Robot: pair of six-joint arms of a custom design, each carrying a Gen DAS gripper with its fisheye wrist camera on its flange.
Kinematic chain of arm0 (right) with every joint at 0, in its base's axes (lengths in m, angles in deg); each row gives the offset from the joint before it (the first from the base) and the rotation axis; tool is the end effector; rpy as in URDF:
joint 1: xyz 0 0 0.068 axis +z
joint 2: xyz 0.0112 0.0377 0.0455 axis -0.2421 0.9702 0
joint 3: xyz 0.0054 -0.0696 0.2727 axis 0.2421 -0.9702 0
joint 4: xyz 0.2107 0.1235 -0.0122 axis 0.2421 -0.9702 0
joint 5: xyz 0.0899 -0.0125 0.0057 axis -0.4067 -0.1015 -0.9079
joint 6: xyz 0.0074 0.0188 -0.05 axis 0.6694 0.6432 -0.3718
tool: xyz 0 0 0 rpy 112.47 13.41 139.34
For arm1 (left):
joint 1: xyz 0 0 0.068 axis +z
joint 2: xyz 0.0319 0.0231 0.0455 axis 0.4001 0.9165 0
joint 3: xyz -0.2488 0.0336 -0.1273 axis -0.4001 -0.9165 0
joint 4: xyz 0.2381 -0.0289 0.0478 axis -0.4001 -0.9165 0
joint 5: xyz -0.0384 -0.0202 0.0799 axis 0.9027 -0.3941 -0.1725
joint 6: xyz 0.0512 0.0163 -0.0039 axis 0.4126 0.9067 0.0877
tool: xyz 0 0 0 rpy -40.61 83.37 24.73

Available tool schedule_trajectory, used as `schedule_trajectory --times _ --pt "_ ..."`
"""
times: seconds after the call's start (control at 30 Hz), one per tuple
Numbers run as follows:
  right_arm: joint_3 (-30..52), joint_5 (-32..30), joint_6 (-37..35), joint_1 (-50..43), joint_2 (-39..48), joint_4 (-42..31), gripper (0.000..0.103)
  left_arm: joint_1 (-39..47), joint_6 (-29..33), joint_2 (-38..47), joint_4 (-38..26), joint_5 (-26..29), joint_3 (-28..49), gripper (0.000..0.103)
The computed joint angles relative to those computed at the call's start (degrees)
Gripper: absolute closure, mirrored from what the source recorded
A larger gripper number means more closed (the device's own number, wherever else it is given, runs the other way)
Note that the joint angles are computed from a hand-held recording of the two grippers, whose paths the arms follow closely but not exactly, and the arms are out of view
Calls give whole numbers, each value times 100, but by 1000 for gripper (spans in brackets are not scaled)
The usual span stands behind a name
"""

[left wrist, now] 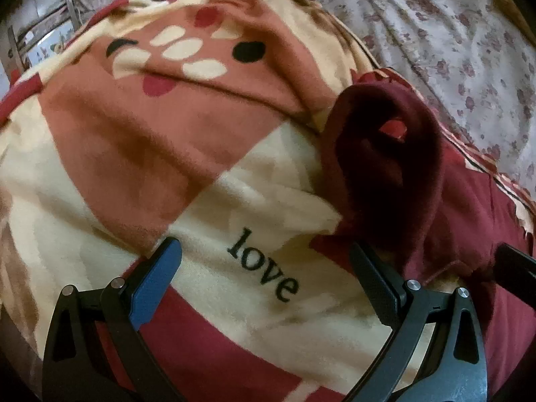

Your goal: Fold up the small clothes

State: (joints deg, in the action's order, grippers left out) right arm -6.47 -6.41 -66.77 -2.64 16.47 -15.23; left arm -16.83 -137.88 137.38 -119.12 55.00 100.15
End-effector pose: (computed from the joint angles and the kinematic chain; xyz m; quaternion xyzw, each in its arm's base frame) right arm 0.3337 0.0873 0.1834 -0.1863 0.9137 0.2987 0.2031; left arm 0.2767 -0.2122 0.1679 -0.2114 0.9362 0.0701 0.2719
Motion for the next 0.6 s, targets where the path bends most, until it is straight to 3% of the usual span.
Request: schedule_trajectory --times 0.13,0.23,0.3,0.37,0.4,0.6 --pt "522 223 178 371 668 14 33 52 65 -2 91 32 -61 2" --pt "706 293 59 590 947 63 47 38 63 1 85 -31 -78 2" --pt "815 590 84 753 1102 124 70 17 40 -23 78 -48 -120 2" --pt "893 686 185 762 1210 144 88 25 66 12 70 -63 -83 2" --pt "857 667 200 733 1176 179 93 9 47 24 37 -81 -60 2" --pt "202 82 -58 -78 -84 164 97 -82 -37 90 -71 -293 69 2"
